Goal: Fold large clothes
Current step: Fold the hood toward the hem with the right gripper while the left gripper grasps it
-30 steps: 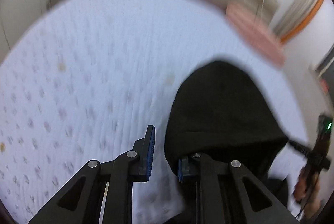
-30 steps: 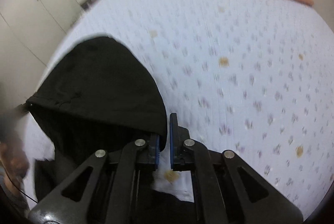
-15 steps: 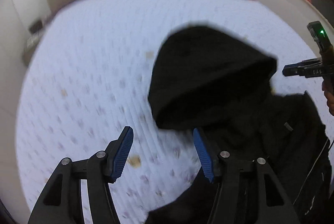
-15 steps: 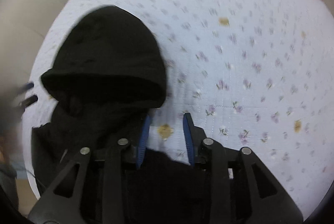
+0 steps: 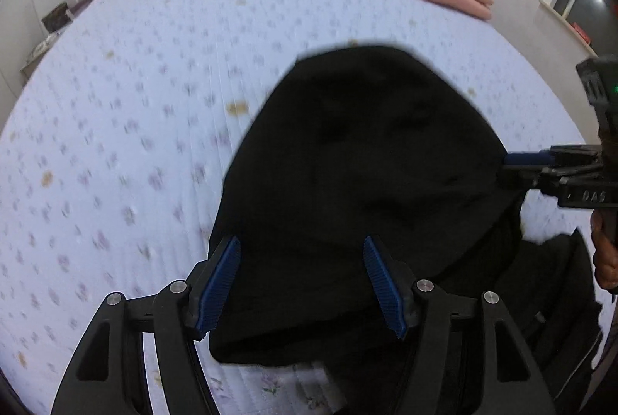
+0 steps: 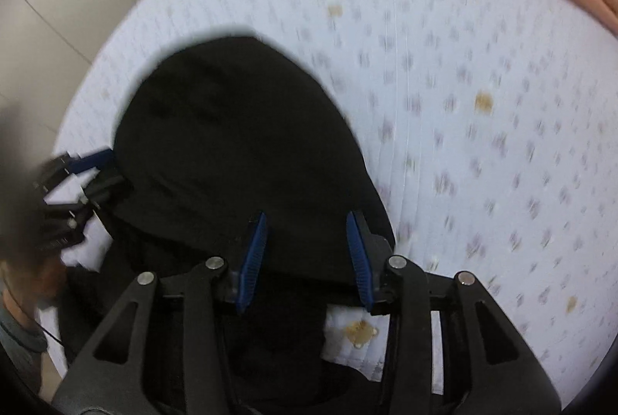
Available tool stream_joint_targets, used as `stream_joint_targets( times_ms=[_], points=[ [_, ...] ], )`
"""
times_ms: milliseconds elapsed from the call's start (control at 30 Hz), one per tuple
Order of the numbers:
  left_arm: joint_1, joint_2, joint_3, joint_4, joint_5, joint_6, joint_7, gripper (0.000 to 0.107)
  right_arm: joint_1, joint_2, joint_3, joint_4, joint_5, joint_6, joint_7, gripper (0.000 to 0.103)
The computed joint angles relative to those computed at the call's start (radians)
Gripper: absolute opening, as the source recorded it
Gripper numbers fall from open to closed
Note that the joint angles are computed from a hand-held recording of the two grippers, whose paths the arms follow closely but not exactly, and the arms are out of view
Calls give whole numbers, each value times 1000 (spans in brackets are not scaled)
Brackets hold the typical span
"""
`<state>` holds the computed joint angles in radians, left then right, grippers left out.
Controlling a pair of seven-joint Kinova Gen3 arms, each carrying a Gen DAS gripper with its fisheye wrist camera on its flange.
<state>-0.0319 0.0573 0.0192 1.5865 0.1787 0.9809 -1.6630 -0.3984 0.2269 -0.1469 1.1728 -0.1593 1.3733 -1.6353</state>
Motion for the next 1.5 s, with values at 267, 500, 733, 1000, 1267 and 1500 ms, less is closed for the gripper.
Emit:
stream_joint_targets(
  times_ms=[267, 500, 733, 1000, 1267, 1500],
  points=[
    [5, 19, -23, 53, 1, -52, 33, 94, -3, -24, -7, 100, 4, -66, 32, 42],
    [-48, -64, -31, 28, 34, -16, 9, 93, 160, -49, -1, 39, -219, 56, 154, 53],
    [-75, -12, -47, -81, 69, 64, -50, 93, 244, -59, 63, 52, -318, 83, 160, 65],
    [-182, 193, -1, -181, 281, 225, -173, 93, 342, 67, 44, 70, -512, 152, 230, 60],
    [-108, 199, 5, -188, 196, 151, -94, 89, 293, 74, 6, 82, -509, 104, 244, 32],
    [-54, 97, 7, -148, 95, 97, -28, 24, 245, -20, 12, 81, -436, 69, 212, 12]
  ],
)
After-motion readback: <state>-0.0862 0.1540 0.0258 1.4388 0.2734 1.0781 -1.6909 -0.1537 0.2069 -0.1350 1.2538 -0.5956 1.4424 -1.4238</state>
